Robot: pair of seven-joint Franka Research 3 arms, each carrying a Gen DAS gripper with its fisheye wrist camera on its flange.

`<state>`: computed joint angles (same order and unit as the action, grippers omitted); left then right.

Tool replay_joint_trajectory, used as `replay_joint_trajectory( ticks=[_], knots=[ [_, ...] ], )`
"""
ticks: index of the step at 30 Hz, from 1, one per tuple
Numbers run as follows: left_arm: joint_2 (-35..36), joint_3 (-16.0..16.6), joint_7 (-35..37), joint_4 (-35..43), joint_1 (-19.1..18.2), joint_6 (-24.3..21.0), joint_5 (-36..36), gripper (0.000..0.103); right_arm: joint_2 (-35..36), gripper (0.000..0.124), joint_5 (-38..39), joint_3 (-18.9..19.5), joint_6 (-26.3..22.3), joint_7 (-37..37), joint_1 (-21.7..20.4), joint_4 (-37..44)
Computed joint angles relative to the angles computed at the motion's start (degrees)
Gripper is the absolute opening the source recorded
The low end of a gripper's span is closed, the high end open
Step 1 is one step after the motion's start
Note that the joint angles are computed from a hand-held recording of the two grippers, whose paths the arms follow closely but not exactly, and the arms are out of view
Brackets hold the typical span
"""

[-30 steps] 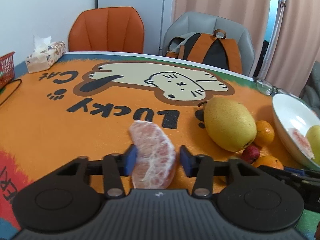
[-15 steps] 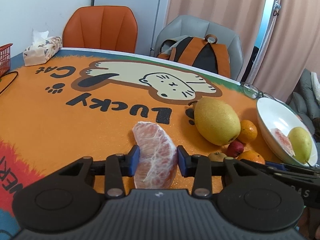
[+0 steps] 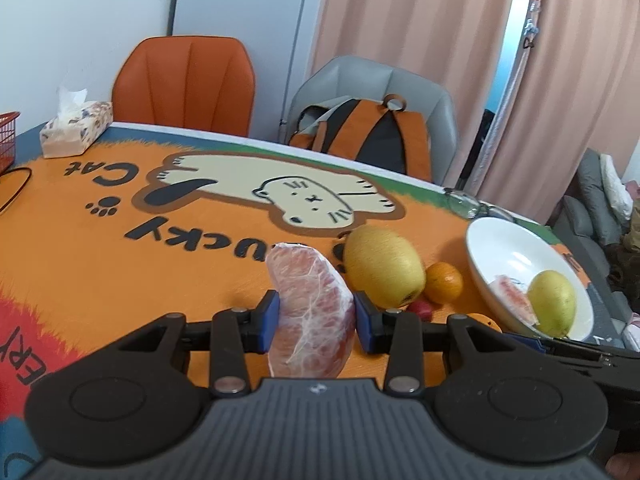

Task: Organize fruits
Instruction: 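Lift the pomelo segment with the left gripper toward the bowl while the right holds the orange, then lower the pomelo segment into the white bowl with the left gripper while the right lowers the mandarin there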

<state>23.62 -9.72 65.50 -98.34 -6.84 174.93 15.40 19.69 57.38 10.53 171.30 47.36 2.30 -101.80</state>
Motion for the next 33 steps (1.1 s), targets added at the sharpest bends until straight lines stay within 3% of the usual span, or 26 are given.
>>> replay_joint_trajectory(
  ticks=[16, 25, 33],
  knots=[
    [4.5, -8.5, 10.2, 7.5, 1.9, -1.2, -5.0, 0.039, -4.4, 0.042, 4.2, -2.1, 4.6, -3.3, -1.8, -2.3],
    [9.1, -9.9, 15.2, 15.2, -0.6, -4.7, -7.7, 0.039, -5.1, 0.042, 2.7, -2.7, 5.9, -1.7, -3.6, -3.1],
    [13.7, -8.6, 17.5, 23.3, -4.1, -8.8, -8.5, 0.039, -4.5, 0.042, 4.9, -2.5, 7.2, -2.8, -5.9, -2.6]
  ],
)
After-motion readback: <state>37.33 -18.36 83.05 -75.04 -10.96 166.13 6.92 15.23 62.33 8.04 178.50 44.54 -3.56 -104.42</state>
